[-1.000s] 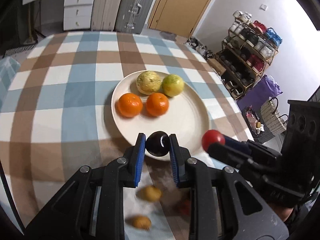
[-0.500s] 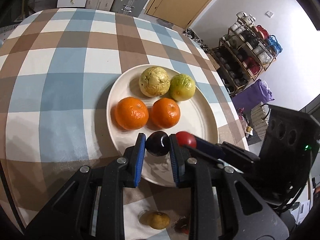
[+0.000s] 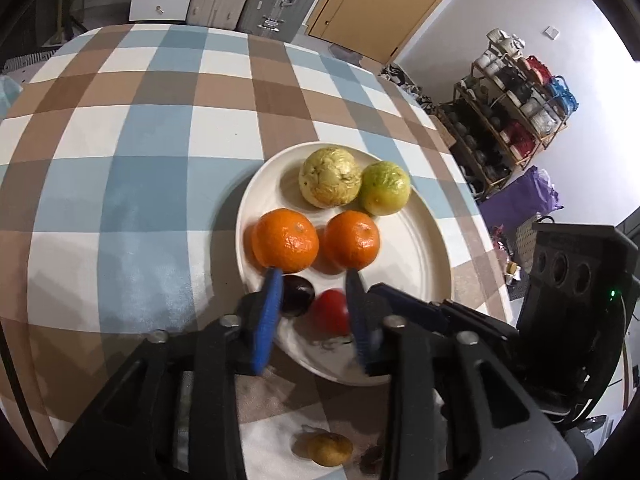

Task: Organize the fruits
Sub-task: 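Carry the tomato and plum onto the cream plate and open both grippers, then lift both grippers away from the plate toward the remaining fruits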

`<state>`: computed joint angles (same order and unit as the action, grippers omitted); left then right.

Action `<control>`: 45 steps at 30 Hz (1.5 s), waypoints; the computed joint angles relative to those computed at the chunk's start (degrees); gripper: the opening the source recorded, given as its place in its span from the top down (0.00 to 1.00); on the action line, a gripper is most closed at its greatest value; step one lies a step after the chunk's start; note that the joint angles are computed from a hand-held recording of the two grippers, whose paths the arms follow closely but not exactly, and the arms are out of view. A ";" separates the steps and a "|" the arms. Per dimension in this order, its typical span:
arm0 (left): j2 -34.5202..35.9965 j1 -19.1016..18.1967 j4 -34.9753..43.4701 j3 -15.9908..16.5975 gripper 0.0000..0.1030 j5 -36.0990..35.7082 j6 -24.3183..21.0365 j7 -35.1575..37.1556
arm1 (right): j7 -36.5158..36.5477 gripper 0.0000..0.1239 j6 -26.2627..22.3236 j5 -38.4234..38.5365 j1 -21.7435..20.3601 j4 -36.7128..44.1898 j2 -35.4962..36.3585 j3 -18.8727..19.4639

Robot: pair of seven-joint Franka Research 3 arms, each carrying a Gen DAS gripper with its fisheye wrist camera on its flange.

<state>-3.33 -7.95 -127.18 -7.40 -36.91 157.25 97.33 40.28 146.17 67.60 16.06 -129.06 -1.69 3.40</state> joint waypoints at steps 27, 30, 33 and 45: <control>-31.79 8.43 -23.70 -14.39 0.07 40.74 8.54 -37.64 | -1.23 0.42 10.71 -6.91 4.67 -19.60 -25.90 -4.01; -33.64 6.24 -25.41 -13.18 0.01 42.38 7.52 -39.19 | -0.09 0.42 10.61 -8.03 5.85 -21.59 -28.96 -5.07; -35.98 6.46 -26.67 -14.01 0.01 45.31 5.87 -42.21 | 2.08 0.39 10.73 -9.36 6.40 -23.48 -31.57 -5.38; -43.46 -0.17 -32.13 -9.80 0.01 51.66 0.72 -50.60 | 8.71 0.28 8.61 -17.03 7.11 -31.09 -40.32 -5.79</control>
<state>-46.79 -8.12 -159.32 -17.20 14.74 157.97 46.73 49.00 154.78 50.56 23.17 -160.15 -42.01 -2.39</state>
